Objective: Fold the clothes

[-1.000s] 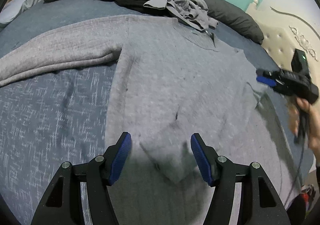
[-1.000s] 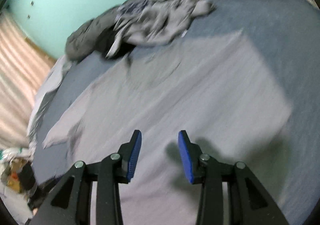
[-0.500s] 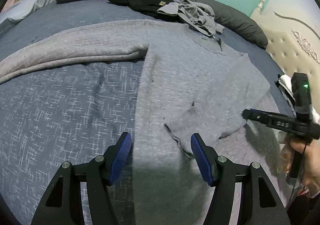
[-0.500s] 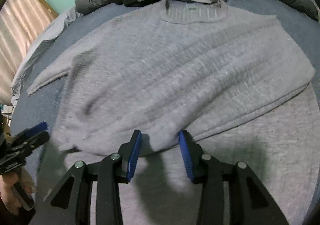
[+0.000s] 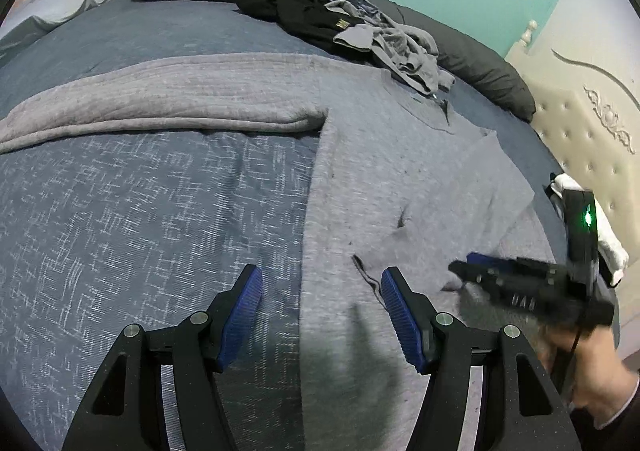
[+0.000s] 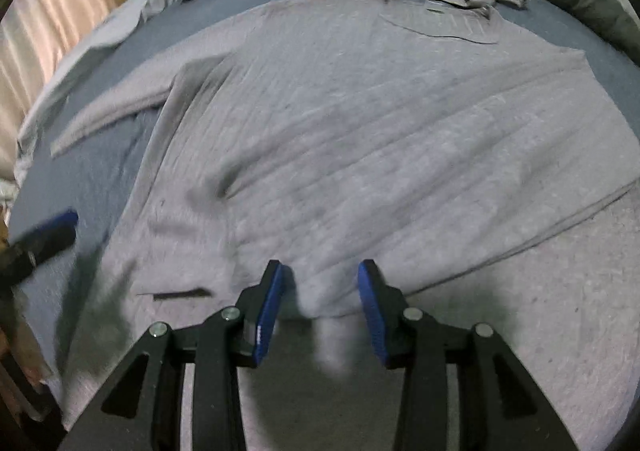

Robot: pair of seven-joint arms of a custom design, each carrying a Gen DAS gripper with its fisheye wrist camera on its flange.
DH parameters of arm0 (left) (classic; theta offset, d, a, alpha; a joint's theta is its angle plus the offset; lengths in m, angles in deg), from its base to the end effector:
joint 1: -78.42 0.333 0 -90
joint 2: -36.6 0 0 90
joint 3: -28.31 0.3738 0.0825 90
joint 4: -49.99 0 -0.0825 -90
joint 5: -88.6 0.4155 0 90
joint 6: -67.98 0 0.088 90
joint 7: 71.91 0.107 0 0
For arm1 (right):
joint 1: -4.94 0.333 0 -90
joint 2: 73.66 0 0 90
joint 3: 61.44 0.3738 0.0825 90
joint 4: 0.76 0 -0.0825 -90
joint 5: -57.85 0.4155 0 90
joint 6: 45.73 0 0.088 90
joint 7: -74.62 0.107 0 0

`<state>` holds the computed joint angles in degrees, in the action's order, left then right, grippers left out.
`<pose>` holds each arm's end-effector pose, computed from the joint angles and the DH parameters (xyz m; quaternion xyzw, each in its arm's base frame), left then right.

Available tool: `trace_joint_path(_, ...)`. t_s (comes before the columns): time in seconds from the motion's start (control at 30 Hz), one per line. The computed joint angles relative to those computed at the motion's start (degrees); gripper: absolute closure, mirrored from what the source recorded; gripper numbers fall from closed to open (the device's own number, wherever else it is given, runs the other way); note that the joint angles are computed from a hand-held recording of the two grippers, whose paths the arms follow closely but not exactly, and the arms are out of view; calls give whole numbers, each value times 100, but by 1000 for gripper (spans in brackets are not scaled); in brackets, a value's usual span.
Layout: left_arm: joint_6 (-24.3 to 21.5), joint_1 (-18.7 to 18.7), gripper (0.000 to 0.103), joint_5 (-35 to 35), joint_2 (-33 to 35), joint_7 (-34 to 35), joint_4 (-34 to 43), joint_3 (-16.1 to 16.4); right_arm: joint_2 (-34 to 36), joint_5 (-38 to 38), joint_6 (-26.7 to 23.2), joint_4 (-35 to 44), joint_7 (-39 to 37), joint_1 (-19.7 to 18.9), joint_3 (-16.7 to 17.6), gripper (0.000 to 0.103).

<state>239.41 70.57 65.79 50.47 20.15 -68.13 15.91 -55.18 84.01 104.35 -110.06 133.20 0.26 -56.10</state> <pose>0.6368 -0.1958 0.4307 -0.6654 0.6598 -0.3351 0.0983 0.6962 -0.0075 0.4052 -0.7487 0.6150 -0.0821 0.2335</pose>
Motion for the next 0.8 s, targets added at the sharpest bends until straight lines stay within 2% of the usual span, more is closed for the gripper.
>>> trace_joint_path(0.07, 7, 31, 37, -41, -20, 31, -33, -14, -63, 323, 62, -44, -209, -85, 137, 63)
trace_joint_path(0.13, 12, 66, 37, -96, -37, 69, -61, -32, -55, 436, 110, -5, -137, -47, 124, 63)
trace_joint_path(0.27, 24, 115, 37, -201, -57, 124, -91, -48, 42, 186, -69, 48, 193, 125, 31, 63)
trace_joint_path(0.4, 54, 180, 34, -340, -72, 241, -106, -101, -104, 737, -209, -34, -421, -55, 268, 63)
trace_joint_path(0.53, 75, 207, 33, -459, -83, 329, -122, -126, -182, 1532, 234, -21, -689, -163, 223, 63)
trace_joint_path(0.57, 73, 186, 33, -443, -76, 310, -119, -102, -135, 1516, 260, 33, -611, -142, 154, 63)
trace_joint_path(0.7, 66, 158, 33, -458, -51, 255, -100, -59, 123, 1257, -500, 267, -757, -169, 135, 63)
trace_joint_path(0.8, 135, 61, 33, -266, -64, 32, -135, 85, 34, 1754, -382, 115, -1284, -265, 294, 63)
